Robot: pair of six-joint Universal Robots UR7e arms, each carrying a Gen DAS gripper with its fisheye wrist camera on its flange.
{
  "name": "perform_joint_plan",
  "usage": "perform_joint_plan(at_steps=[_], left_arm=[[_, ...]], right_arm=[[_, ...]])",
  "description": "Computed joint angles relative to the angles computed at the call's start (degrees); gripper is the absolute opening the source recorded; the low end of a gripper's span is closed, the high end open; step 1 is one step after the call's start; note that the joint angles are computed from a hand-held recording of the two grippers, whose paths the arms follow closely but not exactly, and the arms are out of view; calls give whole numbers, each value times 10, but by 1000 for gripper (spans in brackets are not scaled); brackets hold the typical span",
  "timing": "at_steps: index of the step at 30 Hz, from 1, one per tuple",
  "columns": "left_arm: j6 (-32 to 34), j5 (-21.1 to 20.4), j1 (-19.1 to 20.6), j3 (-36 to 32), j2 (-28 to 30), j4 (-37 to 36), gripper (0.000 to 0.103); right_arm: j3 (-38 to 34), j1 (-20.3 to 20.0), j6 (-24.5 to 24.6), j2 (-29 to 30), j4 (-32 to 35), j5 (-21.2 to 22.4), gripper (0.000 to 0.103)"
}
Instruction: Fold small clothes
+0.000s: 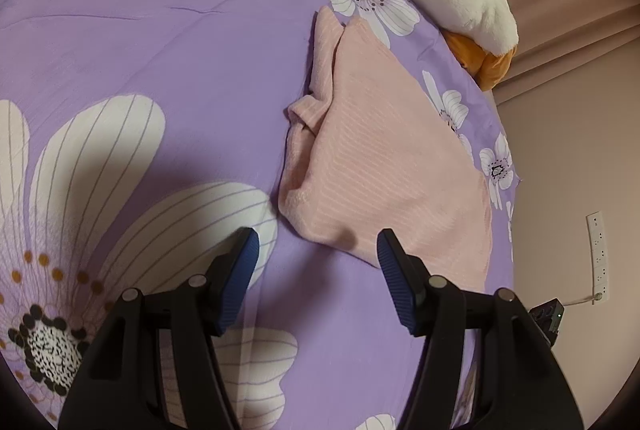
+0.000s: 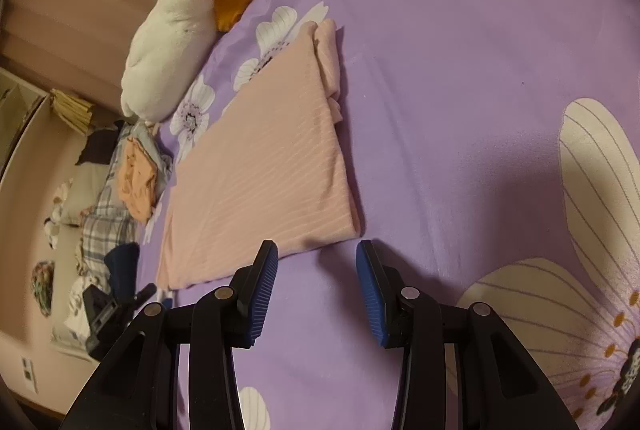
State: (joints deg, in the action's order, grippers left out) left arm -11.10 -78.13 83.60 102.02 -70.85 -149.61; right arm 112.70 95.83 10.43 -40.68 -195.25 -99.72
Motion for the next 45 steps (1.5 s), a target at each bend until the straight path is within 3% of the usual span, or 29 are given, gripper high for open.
perform_joint_plan(at_steps=[12,22,38,41,43,45], left_arm=[[19,0,-2,-29,26,12,61],[17,-23,1,-58,52,19,61],[15,-38,3,-80,70,24,61],[9,-30,1,-81,73,16,56],[9,-13,-4,-80,74,13,46],[6,-3,-5,-84,77,13,30]], right_arm=[[-10,-9,8,6,8,21,41],[-25,-20,19,18,5,56,41],[-54,-20,21,29,23,64,41],[-64,-17,22,35,27,60,41],[-71,-13,18,39,28,52,41],[-80,-6,8,44,34,41,41]])
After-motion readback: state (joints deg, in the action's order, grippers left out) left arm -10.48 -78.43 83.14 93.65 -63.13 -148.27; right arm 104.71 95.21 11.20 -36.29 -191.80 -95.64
